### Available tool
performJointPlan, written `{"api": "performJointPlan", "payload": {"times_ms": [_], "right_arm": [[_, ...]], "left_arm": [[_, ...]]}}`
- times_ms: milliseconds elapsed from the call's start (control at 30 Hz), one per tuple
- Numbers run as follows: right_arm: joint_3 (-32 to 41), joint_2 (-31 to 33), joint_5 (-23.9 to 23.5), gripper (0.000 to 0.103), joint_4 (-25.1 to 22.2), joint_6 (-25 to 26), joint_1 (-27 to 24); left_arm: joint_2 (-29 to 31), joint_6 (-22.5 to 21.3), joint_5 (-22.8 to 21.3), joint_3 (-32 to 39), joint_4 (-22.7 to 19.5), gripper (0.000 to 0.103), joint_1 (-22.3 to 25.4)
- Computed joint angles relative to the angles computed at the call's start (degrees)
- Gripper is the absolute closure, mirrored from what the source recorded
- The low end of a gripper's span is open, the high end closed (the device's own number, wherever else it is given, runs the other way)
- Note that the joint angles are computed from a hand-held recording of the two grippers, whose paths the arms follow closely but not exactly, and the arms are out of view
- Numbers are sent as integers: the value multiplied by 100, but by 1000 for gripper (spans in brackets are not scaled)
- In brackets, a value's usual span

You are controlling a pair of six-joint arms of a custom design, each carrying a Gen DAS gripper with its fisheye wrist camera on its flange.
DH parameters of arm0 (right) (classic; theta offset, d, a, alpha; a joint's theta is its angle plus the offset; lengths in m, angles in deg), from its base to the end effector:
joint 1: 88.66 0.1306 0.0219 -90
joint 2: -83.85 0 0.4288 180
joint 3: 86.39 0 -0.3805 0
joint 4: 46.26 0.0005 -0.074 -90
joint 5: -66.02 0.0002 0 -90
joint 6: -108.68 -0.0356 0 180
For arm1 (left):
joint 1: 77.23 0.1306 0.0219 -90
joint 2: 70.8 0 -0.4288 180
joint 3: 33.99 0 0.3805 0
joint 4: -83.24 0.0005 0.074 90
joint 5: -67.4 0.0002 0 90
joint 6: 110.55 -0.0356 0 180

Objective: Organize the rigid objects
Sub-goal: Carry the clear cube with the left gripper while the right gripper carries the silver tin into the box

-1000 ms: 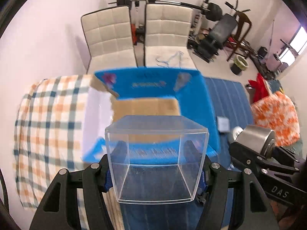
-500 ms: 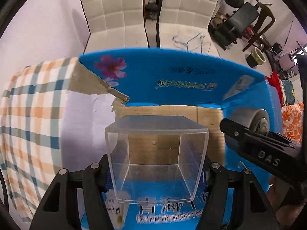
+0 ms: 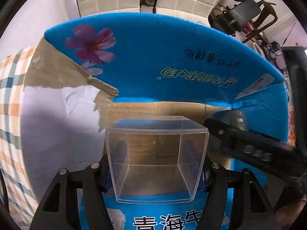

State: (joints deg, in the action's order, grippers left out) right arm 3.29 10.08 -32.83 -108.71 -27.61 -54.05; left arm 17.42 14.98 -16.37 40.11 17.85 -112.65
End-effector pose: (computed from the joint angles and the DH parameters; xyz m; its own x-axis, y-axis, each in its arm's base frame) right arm 0.4310 0.3035 0.3267 -0.9814 0.1905 -0.0227 0.1795 0.9535 0.2423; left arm 0.3212 -0.2338 0.3588 -0.9963 -0.0004 -0.0862 0.0163 0.9811 -0.1926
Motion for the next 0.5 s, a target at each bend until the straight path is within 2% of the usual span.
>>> {"api": "performJointPlan", "payload": {"times_ms": [200, 400, 500], "right_arm": [[41, -134, 172, 5, -74, -54, -1], [-8, -175, 165, 5, -46, -138, -3], [51, -139, 172, 5, -95, -103, -63]], "left_arm": [[89, -64, 419, 17, 58, 40, 110], [408, -319, 463, 198, -22, 40, 17], [406, -277, 608, 185, 146, 40, 96]]}}
